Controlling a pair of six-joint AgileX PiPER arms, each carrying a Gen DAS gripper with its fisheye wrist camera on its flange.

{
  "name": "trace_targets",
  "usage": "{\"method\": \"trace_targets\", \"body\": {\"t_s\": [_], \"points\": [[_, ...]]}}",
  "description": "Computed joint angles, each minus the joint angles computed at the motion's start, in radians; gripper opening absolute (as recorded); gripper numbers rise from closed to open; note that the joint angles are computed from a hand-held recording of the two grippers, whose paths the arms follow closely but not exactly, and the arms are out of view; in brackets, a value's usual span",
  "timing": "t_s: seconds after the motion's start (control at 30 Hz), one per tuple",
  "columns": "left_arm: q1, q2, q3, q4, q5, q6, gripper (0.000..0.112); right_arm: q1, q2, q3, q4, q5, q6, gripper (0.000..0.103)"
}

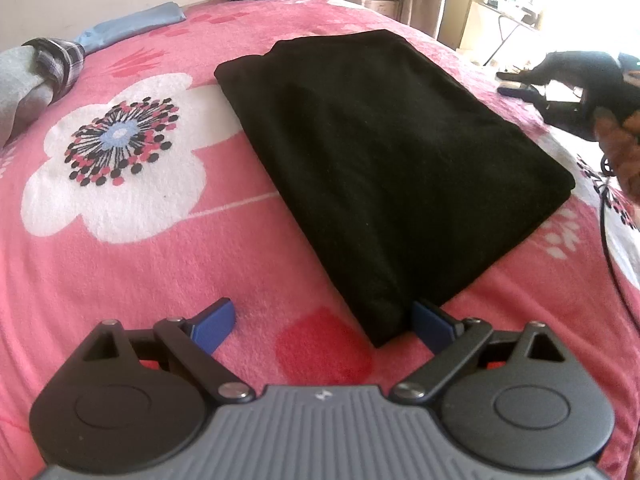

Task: Fold clothes

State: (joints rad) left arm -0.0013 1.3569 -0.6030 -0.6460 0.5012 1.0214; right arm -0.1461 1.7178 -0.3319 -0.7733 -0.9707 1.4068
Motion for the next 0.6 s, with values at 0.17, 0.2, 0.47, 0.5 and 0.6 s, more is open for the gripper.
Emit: {"method": "trace_targets", "body": {"t_s": [0.17,0.2,0.47,0.5,0.6], "points": [[0.004,0.005,-0.004,-0.001,0.006,0.001,0.096,0.037,0.008,-0.04,-0.089,-0.046,0.051,0.017],[0.0,0.004,-0.002,0.002,0.002,-0.005,0.097,0.081,0.032,-0.07,-0.107,-0.039,0.072,0.017],[0.004,-0.001,0.008,-0.007,-0.003,0.016,0.097,0.062,0.201,-0.124,0.01,-0.143,0.09,0.014],[0.005,-0.001,0.009,-0.011,-0.003,0.023,0.097,0.035,0.202,-0.111,0.051,-0.156,0.096,0.014],[0.003,0.002,0.007,-0.005,-0.003,0.016,0.098,0.003,0.18,-0.093,0.082,-0.191,0.105,0.017]]}}
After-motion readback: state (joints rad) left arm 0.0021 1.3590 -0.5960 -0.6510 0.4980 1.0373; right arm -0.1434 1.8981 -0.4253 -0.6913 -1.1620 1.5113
